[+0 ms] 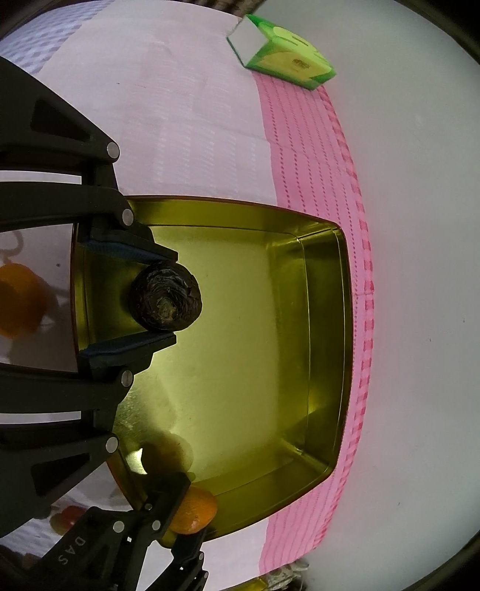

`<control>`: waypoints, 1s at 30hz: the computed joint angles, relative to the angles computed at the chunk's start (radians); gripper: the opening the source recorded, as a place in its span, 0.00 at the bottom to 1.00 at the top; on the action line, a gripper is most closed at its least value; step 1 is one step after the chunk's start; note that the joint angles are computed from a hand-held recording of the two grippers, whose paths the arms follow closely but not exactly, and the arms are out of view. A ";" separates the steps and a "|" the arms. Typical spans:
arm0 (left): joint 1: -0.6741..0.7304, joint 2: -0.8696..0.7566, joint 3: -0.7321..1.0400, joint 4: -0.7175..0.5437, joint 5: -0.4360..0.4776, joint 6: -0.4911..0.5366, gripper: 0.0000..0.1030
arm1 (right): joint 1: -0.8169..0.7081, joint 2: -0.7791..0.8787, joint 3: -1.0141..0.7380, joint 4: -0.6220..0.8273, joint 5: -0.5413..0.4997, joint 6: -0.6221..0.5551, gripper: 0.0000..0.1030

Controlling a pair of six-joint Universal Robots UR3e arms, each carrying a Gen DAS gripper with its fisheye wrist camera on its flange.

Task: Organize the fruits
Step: 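Open both grippers to drop the passion fruit and tangerine into the tin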

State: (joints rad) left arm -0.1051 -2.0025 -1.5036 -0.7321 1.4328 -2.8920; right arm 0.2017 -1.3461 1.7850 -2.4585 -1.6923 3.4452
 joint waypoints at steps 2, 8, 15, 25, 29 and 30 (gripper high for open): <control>-0.001 0.006 -0.007 0.001 0.002 -0.002 0.37 | 0.008 -0.003 -0.001 0.007 -0.002 0.006 0.38; 0.004 0.029 -0.039 0.007 0.015 -0.003 0.37 | 0.026 -0.009 -0.005 0.025 -0.006 0.017 0.38; 0.001 0.041 -0.054 0.008 0.033 -0.003 0.38 | 0.048 -0.004 -0.015 0.039 -0.022 0.027 0.40; -0.007 0.102 -0.093 0.013 0.041 0.004 0.51 | 0.089 -0.017 -0.024 0.033 -0.053 0.053 0.51; -0.003 0.162 -0.140 0.018 0.034 0.012 0.51 | 0.103 -0.043 -0.033 0.055 -0.070 0.062 0.51; 0.000 0.178 -0.150 0.016 0.032 0.014 0.51 | 0.108 -0.049 -0.035 0.061 -0.076 0.066 0.51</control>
